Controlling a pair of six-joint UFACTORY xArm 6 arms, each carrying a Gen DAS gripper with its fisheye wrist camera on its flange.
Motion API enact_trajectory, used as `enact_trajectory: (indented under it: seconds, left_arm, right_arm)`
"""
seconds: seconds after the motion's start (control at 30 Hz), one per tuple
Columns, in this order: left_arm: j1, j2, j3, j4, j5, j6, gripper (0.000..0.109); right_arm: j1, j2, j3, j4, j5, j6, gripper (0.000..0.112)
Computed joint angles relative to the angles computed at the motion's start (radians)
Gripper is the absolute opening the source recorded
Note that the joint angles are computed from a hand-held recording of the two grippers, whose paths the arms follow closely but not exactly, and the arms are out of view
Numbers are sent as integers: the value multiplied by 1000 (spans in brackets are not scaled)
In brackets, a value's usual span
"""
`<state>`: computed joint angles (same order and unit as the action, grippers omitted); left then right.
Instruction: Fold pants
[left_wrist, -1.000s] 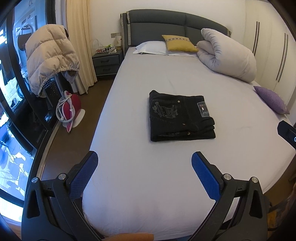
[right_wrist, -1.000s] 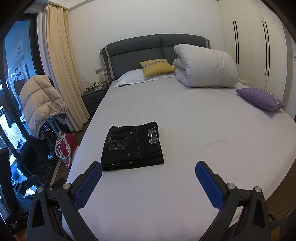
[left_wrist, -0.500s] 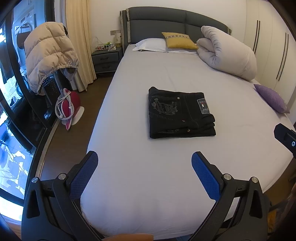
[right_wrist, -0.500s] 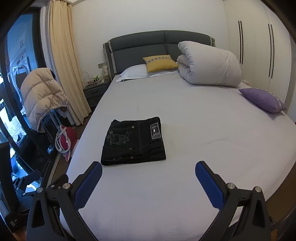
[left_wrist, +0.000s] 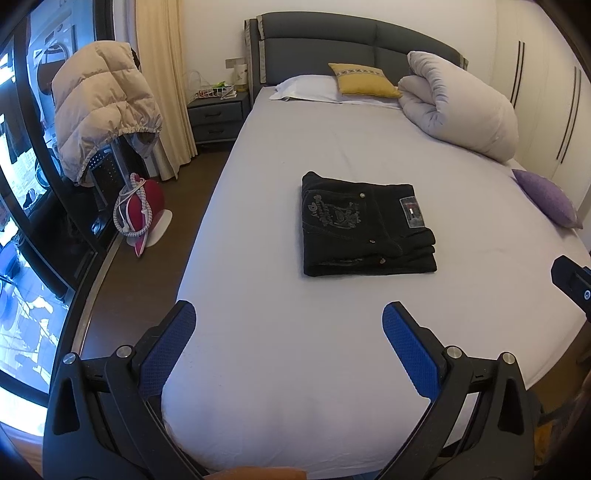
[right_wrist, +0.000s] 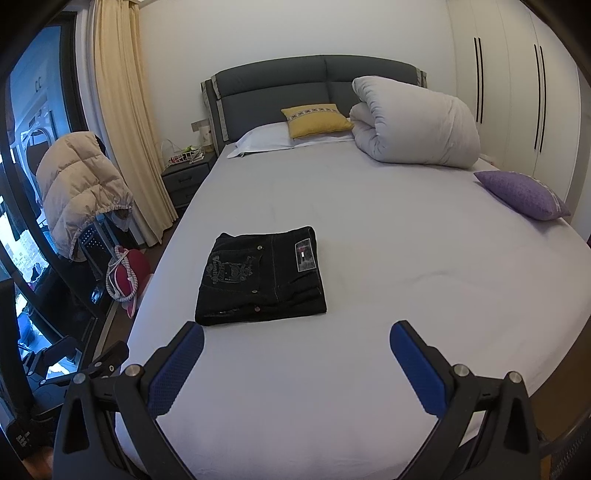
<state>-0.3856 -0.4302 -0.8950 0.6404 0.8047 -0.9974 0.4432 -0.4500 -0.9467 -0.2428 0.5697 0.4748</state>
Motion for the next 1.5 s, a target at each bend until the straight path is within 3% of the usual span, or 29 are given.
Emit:
enact_trajectory:
  seconds: [1.5]
  left_arm:
    - [14,-1,12,15,11,-26,103]
  right_arm:
    - [11,3,15,3,46,9,103]
